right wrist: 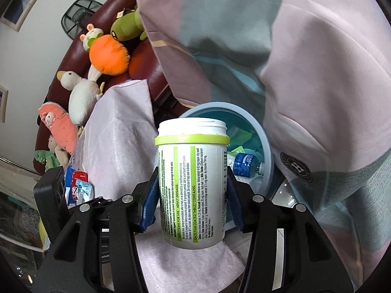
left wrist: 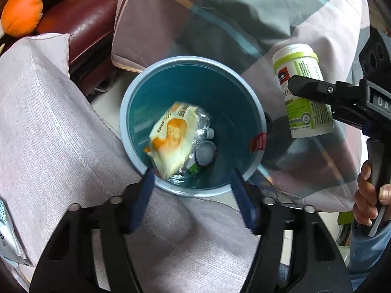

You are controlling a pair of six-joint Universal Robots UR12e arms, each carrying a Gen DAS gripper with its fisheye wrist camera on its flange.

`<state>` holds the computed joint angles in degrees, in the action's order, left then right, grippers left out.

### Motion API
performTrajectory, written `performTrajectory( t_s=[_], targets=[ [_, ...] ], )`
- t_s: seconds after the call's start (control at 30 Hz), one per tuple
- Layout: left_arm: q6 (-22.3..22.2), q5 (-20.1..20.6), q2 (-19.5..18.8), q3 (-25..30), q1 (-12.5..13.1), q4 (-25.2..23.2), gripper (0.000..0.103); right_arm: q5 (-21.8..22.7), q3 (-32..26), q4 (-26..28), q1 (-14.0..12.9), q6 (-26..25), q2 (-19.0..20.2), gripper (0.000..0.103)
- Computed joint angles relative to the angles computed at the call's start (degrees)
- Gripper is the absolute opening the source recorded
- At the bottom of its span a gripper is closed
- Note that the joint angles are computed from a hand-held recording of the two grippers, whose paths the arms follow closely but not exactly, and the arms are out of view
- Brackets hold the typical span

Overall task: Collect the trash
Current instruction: 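Carry wrapper and pill bottle to the wastebasket and open both tools, then move both tools back toward the remaining trash on the table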

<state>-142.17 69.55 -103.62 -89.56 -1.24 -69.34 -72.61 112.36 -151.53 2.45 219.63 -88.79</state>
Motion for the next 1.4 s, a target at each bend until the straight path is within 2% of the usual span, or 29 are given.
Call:
performTrajectory(
  t_s=[0.23,0.43,0.83,0.97,1.13,1.23,1.4],
  targets=[
    [-1.4,-0.4,0.3,-0.6,0.7,0.9,0.084,0.7,-0.4,0.4,0.0,-0.4,0.8,0.048],
    [-3.8,-2.2,0.6,-0.8,1.8,1.2,0.089,1.2,-1.8,2.7,0.6,-1.6,2.3,0.048],
    [-5.8,-4.2,2.0,-2.0,4.2,4.9,0.093,2.9,-5.9,7.4,3.0,-4.0,7.1,0.049],
    [-6.8,-5.1,1.7,-1.7,5.2,4.5,0.093,3.1,-7.2,8.4,3.7,-4.4,8.2,0.057],
    [-7.4,-6.2,1.5,-1.8,6.1,4.0,0.094,2.0,-8.0,9.6,4.1,-4.8,8.2,0.059],
    [-7.3,-6.8,1.7,-2.0,6.7,3.8,0.094,1.1,-8.4,10.2,4.5,-4.6,8.1,0.066],
    [-7.6,-8.2,2.6,-2.9,7.9,4.0,0.094,0.2,-9.1,11.7,5.1,-4.3,7.8,0.070]
  ],
)
